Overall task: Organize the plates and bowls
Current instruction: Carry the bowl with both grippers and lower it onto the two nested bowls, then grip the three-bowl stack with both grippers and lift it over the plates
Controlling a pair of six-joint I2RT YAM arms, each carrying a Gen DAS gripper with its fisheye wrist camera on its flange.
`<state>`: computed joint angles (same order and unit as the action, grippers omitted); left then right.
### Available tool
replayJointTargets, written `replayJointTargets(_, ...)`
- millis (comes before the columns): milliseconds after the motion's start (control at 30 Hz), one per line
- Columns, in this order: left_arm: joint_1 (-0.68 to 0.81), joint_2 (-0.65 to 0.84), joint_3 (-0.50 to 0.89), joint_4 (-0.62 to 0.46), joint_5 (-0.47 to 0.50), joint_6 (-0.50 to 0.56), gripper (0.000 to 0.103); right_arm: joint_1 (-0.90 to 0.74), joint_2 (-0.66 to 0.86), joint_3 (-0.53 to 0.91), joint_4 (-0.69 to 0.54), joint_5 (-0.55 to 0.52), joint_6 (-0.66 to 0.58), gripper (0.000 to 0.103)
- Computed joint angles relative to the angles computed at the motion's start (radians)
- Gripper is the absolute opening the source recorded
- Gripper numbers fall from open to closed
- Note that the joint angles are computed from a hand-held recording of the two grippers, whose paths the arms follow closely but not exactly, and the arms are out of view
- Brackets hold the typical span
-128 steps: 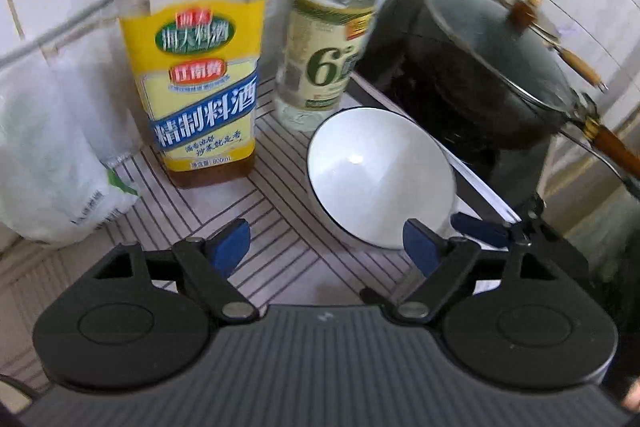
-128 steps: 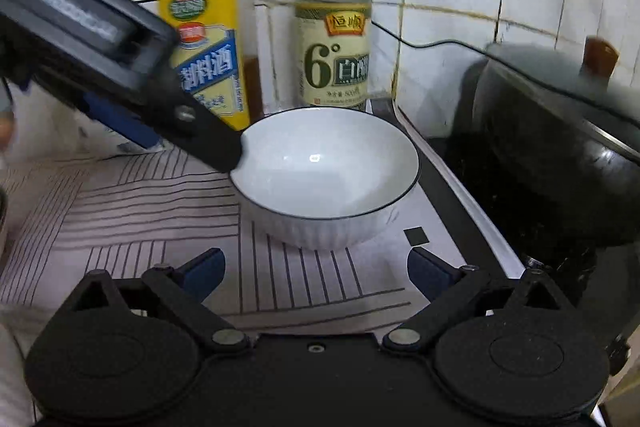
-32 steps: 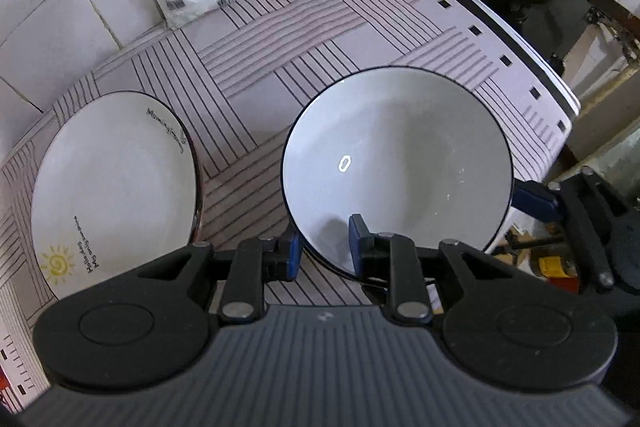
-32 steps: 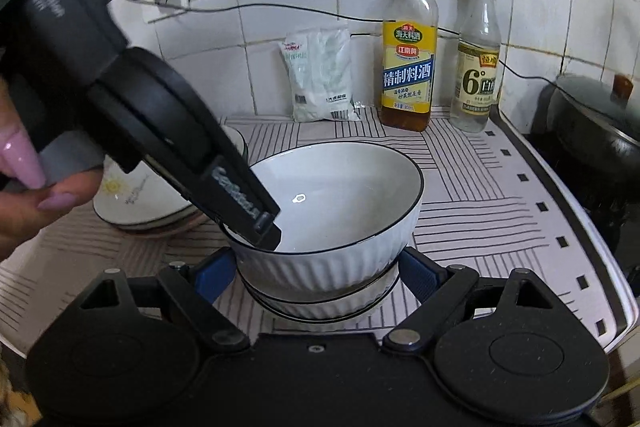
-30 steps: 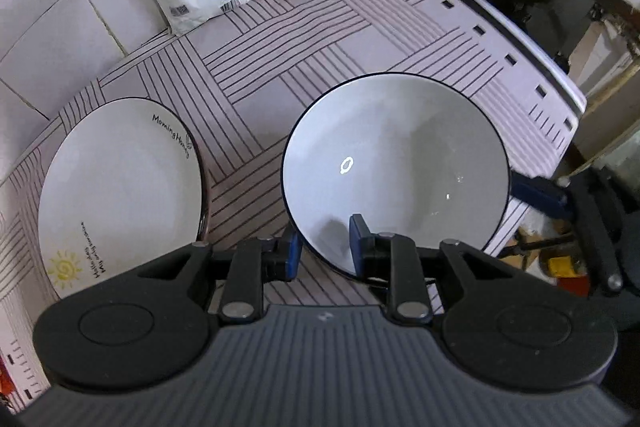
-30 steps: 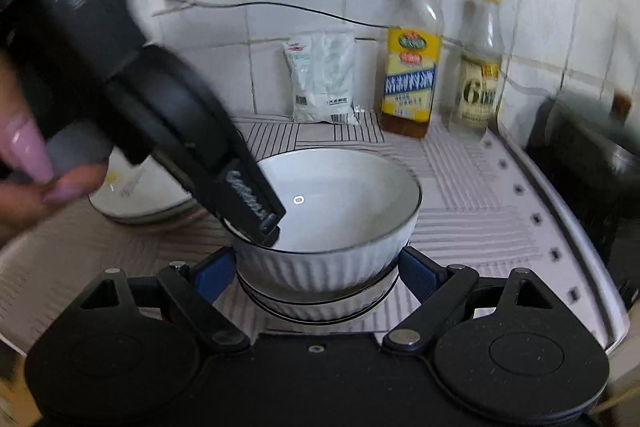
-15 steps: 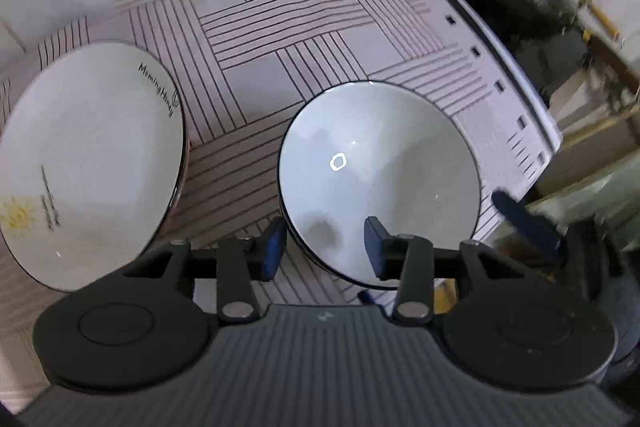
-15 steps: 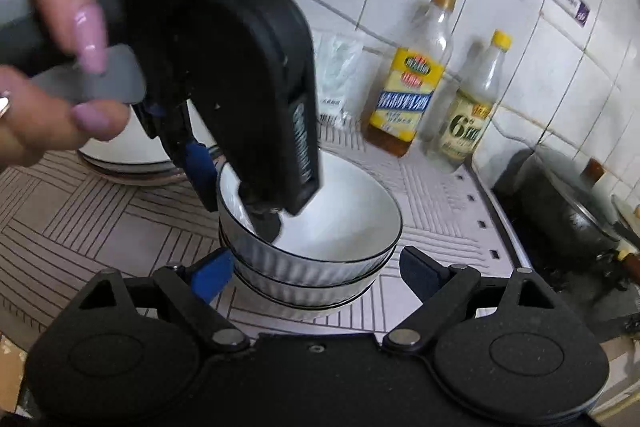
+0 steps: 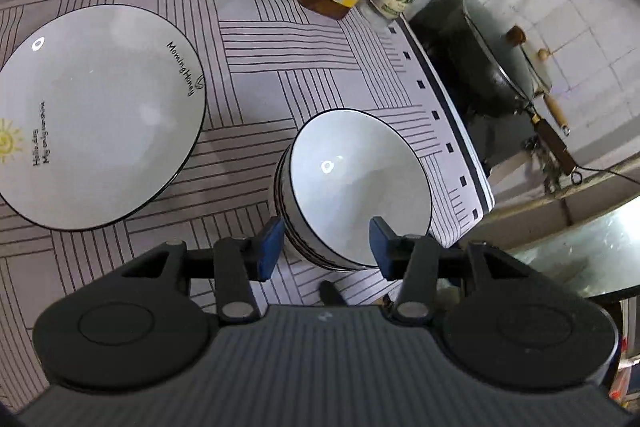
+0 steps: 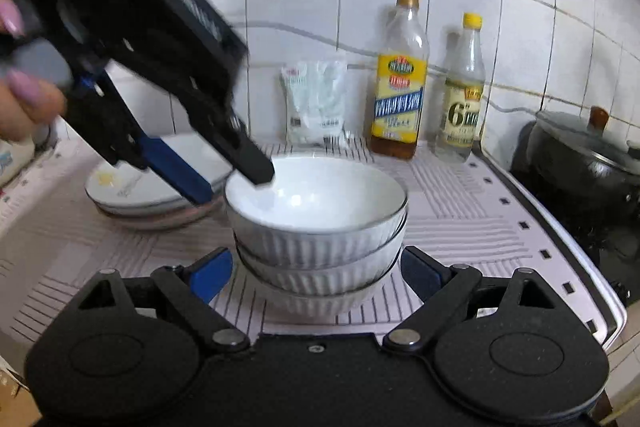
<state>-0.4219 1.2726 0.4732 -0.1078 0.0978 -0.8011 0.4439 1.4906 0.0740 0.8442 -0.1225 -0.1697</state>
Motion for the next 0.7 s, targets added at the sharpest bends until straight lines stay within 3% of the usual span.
replayJointTargets(200,-0.028,0.037,-0.102,0.197,-0.046,0.016,0.046,0.013,0.294,0.048,0.164,0.038,0.034,0.094)
replayJointTargets(300,-0.029,0.072,-0.146,0.306,-0.037,0.017,0.047,-0.010,0.382,0.096,0.158,0.006,0.075,0.094)
replayJointTargets(367,-0.014,0.080,-0.180,0.394,-0.012,-0.008,0.049,-0.023,0.432,0.127,0.166,-0.031,0.061,0.100)
replayJointTargets(400,-0.004,0.085,-0.191,0.431,0.000,-0.021,0.050,-0.035,0.470,0.132,0.214,-0.072,0.044,0.100)
replayJointTargets(533,0.010,0.128,-0.154,0.420,-0.006,-0.016,0.052,-0.051,0.502,0.153,0.239,-0.118,-0.017,0.100)
replayJointTargets(700,0.036,0.220,-0.098,0.384,0.013,-0.010,0.055,-0.092,0.557,0.165,0.320,-0.156,0.041,0.100)
